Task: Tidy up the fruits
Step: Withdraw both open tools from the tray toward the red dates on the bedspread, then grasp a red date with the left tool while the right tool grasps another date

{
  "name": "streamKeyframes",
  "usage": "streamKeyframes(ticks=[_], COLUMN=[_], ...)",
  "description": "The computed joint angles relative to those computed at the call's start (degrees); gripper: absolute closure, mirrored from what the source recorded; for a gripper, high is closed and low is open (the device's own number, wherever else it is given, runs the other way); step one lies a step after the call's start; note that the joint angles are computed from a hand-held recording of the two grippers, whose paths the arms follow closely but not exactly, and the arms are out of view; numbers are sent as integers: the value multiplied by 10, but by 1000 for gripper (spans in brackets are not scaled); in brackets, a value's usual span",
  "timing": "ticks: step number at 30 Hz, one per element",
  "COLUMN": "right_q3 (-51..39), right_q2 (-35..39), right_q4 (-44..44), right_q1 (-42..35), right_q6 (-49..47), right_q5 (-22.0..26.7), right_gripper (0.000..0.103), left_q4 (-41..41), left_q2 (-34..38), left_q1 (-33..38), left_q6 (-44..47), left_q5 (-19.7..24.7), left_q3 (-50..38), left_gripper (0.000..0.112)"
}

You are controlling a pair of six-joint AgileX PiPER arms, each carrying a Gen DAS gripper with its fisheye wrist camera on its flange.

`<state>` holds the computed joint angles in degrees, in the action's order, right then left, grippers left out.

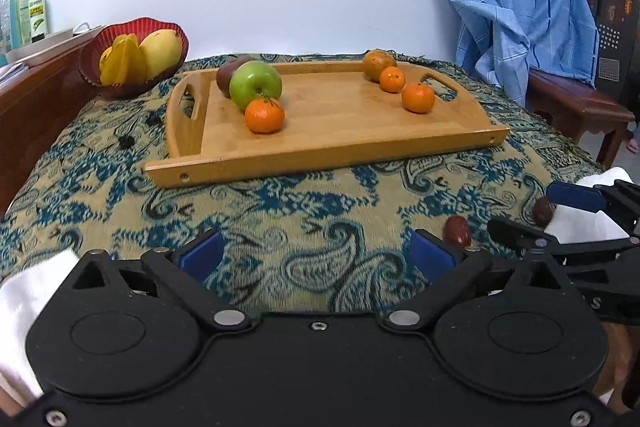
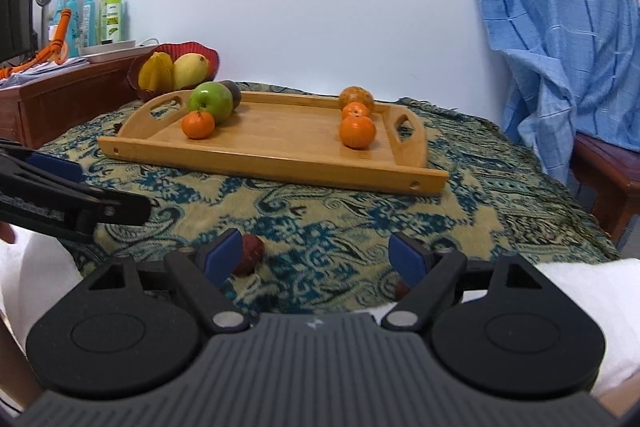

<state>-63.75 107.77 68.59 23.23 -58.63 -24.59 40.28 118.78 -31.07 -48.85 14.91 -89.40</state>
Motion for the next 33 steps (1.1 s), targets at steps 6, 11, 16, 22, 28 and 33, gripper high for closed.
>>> streamKeyframes(ticks=[6,11,16,22,28,33], right_q3=[22,40,37,32,19,10], right_q2=[-3,-8,-7,-4,3,8], right_q4=[5,2,24,36,66,85], right_q1=[-4,-10,-14,-14,-18,-23], right_q6=[6,11,-7,-16,-36,-49], right_q5=[-38,-51,-52,-52,-50,-45], right_gripper=[14,18,33,45,58,62], left_q4=[5,14,-135,-153,-190,-200], left_q2=[-30,-56,-76,-86,-68,-54], left_q1=[-5,-14,-16,-33,-40,-41], left_q6=[-26,-30,112,147,177,178], left_q5=[-5,-9,1,9,23,29], left_q3=[51,88,103,115,92,76], left_gripper=[12,22,63,69,88,89])
